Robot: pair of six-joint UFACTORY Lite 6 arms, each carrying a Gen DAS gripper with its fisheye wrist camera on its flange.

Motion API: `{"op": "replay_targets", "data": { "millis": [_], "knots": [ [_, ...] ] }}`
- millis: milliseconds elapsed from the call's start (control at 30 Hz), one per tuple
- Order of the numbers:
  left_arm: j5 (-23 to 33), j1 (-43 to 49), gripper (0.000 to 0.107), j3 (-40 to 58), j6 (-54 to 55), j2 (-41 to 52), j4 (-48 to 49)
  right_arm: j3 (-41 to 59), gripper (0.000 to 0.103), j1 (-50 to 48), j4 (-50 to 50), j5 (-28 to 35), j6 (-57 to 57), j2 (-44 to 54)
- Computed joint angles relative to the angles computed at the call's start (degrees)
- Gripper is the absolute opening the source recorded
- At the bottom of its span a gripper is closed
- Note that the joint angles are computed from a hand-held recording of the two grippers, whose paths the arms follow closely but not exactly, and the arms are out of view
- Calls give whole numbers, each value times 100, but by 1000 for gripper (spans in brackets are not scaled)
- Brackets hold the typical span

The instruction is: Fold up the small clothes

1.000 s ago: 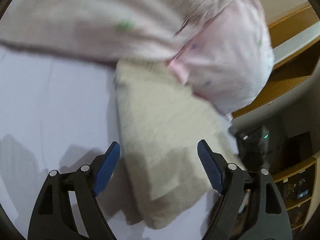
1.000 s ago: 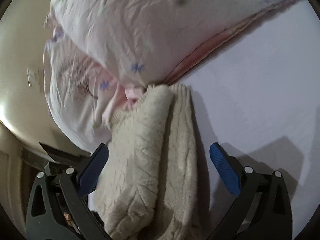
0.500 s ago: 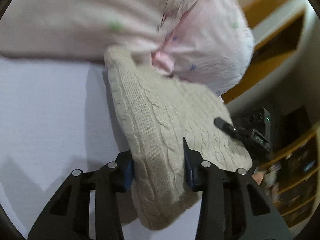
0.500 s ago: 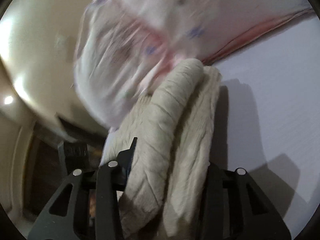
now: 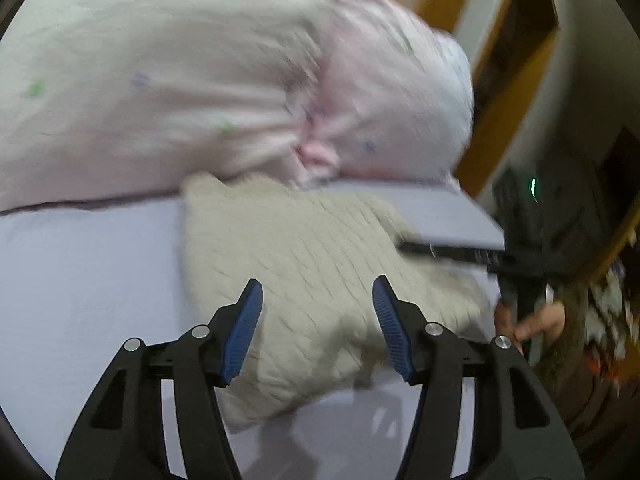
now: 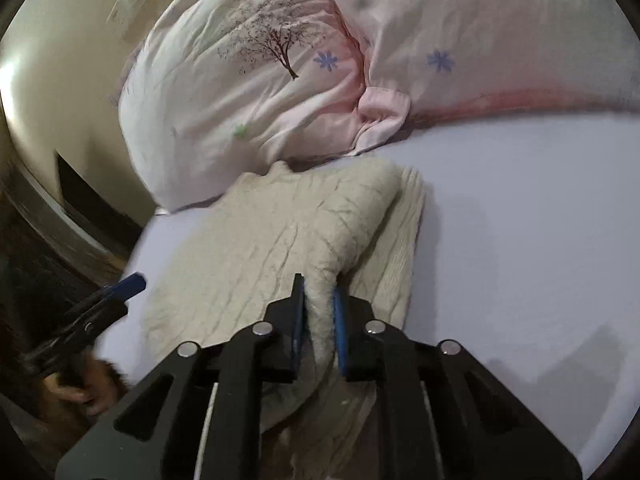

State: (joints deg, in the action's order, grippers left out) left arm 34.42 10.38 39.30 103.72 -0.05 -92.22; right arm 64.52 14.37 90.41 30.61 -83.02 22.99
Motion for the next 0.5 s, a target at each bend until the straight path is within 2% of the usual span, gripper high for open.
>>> {"op": "replay_targets", "data": {
  "millis": [33,67,167,233,300,333,367,400,433,467,500],
  "knots": [
    [-69,-115,56,-45,107,120,-33,-55,10,-117,248,-61,-177,-25],
    [-88,-211,50,-144,454,217,-251,-63,10,-311,256,53,-134,46],
    [-228,-443,48,-432,1525,246,-1139,95,12,-267,32,-93,180,361],
    [-383,-594,48,-584,2150,149,-1909,-141,17,-239,-19,-303,149,30],
    [-251,-538,49,-951,2255,-213,-2200,-745,26,-329,202,-324,-133,-704],
    [-96,-325,50,-1247,2058,-560,-1989,-1184,45,-393,411,-340,-424,-1223],
    [64,-35,58,-1528,1739,-956,-1695,-1598,81,-467,702,-347,-810,-1693],
    [110,190,73,-1814,1532,-1346,-1530,-1901,96,-378,1131,-468,-1187,-2061],
    [-19,241,80,-2003,1452,-1629,-1587,-2325,101,-301,1587,-607,-1588,-2604],
    [-375,210,89,-2258,1496,-1989,-1883,-2803,101,-306,1802,-609,-1879,-3204],
    [-663,207,92,-2470,1485,-2290,-2025,-3134,101,-237,1878,-847,-1930,-3682]
  ]
}}
